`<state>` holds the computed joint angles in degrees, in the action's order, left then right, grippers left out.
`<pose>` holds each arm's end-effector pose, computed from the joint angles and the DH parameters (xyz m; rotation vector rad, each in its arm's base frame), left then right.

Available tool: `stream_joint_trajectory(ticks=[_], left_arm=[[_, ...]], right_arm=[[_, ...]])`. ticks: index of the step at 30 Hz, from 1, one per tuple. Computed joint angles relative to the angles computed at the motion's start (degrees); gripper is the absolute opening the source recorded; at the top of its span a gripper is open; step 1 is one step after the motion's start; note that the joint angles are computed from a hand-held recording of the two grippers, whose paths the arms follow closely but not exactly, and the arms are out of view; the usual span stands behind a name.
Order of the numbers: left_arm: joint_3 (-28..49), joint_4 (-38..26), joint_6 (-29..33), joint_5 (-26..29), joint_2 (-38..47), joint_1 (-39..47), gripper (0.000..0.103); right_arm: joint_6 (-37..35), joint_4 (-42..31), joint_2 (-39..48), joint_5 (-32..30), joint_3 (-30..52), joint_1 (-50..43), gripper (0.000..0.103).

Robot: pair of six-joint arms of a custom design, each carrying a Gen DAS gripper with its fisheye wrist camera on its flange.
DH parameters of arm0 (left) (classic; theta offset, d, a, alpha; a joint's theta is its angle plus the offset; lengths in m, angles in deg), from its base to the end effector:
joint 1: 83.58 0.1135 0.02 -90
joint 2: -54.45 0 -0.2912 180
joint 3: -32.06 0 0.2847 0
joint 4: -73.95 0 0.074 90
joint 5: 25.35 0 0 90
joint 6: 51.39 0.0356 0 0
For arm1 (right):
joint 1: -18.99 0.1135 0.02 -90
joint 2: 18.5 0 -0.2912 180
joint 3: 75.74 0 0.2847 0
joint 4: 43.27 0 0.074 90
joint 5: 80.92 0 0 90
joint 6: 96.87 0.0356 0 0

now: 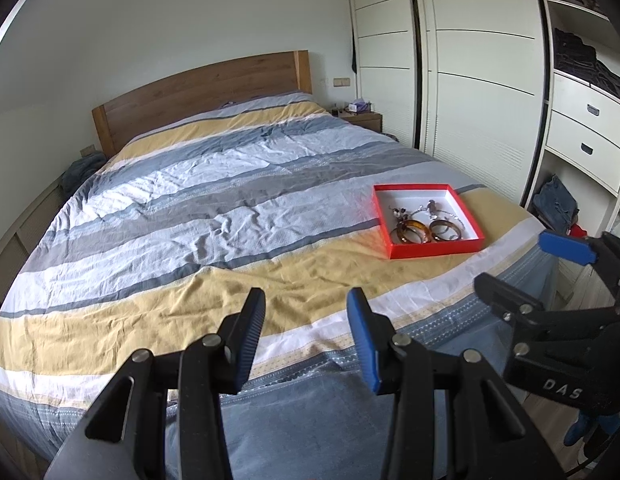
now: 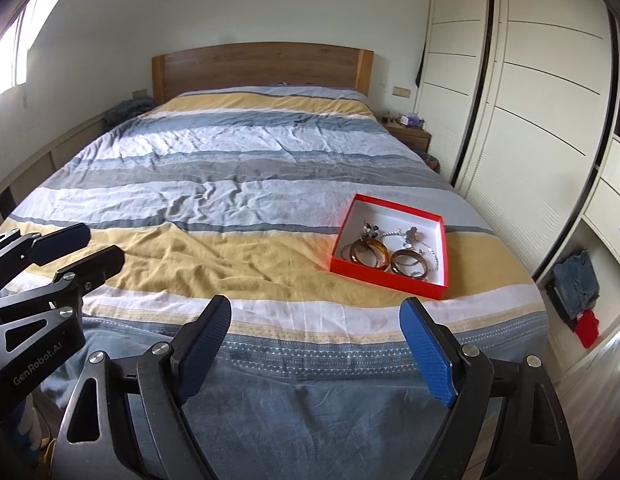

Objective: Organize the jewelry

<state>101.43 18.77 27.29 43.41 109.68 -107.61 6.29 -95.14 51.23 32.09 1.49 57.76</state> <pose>0.1978 -0.0741 0.3519 0.0574 2.2301 0.0898 0.2252 0.1630 0.3492 -0.3124 2.2485 0.0027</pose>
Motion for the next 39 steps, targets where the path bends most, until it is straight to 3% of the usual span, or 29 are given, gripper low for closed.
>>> stream_joint_trajectory(ticks=[21, 39], left_arm=[[-1.19, 3.56, -0.11, 3.00, 5.70, 2.98, 0.040], [-1.61, 3.67, -0.04, 4.48, 5.50, 3.30, 0.040]], right_arm=[[-1.33, 0.67, 1.86, -1.54, -0.36, -2.17, 0.087], [-2.35, 0.64, 2.84, -0.63, -0.26, -1.89, 0.087]])
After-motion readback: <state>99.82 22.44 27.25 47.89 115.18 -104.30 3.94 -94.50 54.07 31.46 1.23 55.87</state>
